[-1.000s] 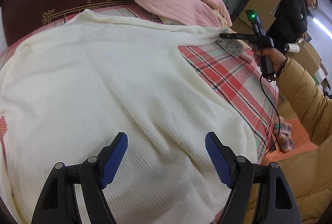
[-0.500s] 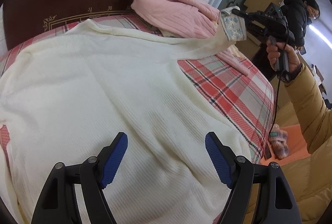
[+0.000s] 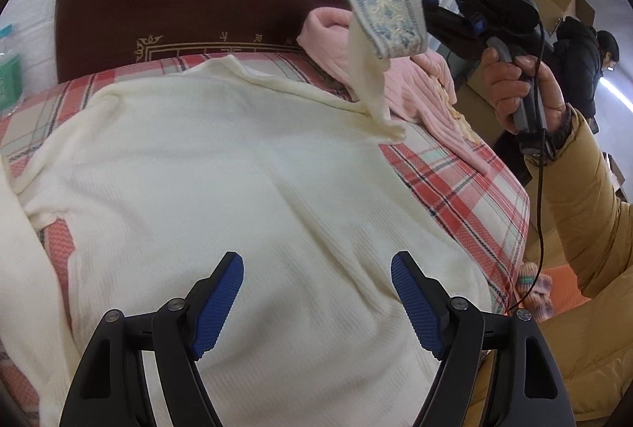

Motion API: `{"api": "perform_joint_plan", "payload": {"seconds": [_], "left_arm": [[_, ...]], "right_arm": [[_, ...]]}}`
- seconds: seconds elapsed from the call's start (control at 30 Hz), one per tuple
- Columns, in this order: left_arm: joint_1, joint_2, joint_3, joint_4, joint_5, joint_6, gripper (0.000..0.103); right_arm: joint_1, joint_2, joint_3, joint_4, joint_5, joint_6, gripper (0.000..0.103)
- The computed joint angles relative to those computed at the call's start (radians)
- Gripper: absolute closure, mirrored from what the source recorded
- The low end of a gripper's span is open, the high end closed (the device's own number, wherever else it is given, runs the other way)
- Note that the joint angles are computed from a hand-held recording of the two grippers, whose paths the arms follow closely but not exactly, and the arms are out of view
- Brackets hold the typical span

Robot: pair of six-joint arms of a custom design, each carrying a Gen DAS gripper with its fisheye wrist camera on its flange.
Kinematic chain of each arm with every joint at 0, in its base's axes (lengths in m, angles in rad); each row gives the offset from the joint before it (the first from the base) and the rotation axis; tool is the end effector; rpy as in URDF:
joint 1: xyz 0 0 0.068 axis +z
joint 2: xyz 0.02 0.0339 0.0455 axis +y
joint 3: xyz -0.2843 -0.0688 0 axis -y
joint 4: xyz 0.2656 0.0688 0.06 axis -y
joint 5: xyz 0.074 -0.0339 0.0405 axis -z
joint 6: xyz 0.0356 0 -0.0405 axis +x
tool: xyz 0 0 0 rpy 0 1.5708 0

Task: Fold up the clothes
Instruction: 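Carry the trimmed edge over the cardigan body and release it with the right gripper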

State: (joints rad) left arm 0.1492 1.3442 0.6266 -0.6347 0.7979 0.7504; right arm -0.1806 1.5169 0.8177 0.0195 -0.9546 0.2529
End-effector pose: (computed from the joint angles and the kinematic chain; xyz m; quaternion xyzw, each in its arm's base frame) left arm 0.2185 0.0071 0.1646 0.3117 0.8624 -0.3040 0.2584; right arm 0.3201 -0.0289 0.2129 -0.0210 0.8253 0.4281 0.3676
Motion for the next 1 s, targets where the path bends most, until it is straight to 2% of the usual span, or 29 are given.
{"api": "perform_joint_plan", "payload": {"seconds": [0.17,0.3,0.37,0.53,0.67,0.7,0.73,0.77,0.8,0.9,1.0], "left_arm": [[0.099,0.039,0.029,-0.051,0.02,0.081,0.024],[0.148,0.072,0.046,-0.076,0.024,0.126,0.024],[0.172,0.088,0.056,-0.088,0.026,0.147,0.02],[0.176,0.128,0.077,-0.061,0.025,0.127,0.02],[0.147,0.133,0.089,-0.023,0.014,0.093,0.02],[0.145,0.134,0.093,-0.023,0.016,0.092,0.02],[0.133,0.14,0.099,-0.01,0.014,0.075,0.02],[0.119,0.148,0.106,0.008,0.011,0.053,0.02],[0.102,0.152,0.109,0.032,0.002,0.029,0.02],[0.037,0.169,0.118,0.116,-0.041,-0.055,0.02],[-0.04,0.201,0.13,0.203,-0.108,-0.139,0.02]], "right_arm": [[0.175,0.232,0.123,0.008,0.122,0.018,0.094],[0.249,0.388,0.202,-0.009,0.184,0.037,0.094],[0.272,0.442,0.24,-0.037,0.213,0.033,0.094],[0.306,0.479,0.279,-0.128,0.332,-0.026,0.092],[0.298,0.403,0.221,-0.146,0.425,-0.13,0.089],[0.291,0.379,0.199,-0.144,0.45,-0.157,0.078],[0.279,0.35,0.169,-0.135,0.479,-0.181,0.049],[0.265,0.322,0.14,-0.126,0.508,-0.206,0.034],[0.251,0.294,0.112,-0.116,0.536,-0.232,0.024],[0.212,0.235,0.053,-0.112,0.623,-0.332,0.024],[0.184,0.243,0.041,-0.129,0.697,-0.426,0.026]]}}
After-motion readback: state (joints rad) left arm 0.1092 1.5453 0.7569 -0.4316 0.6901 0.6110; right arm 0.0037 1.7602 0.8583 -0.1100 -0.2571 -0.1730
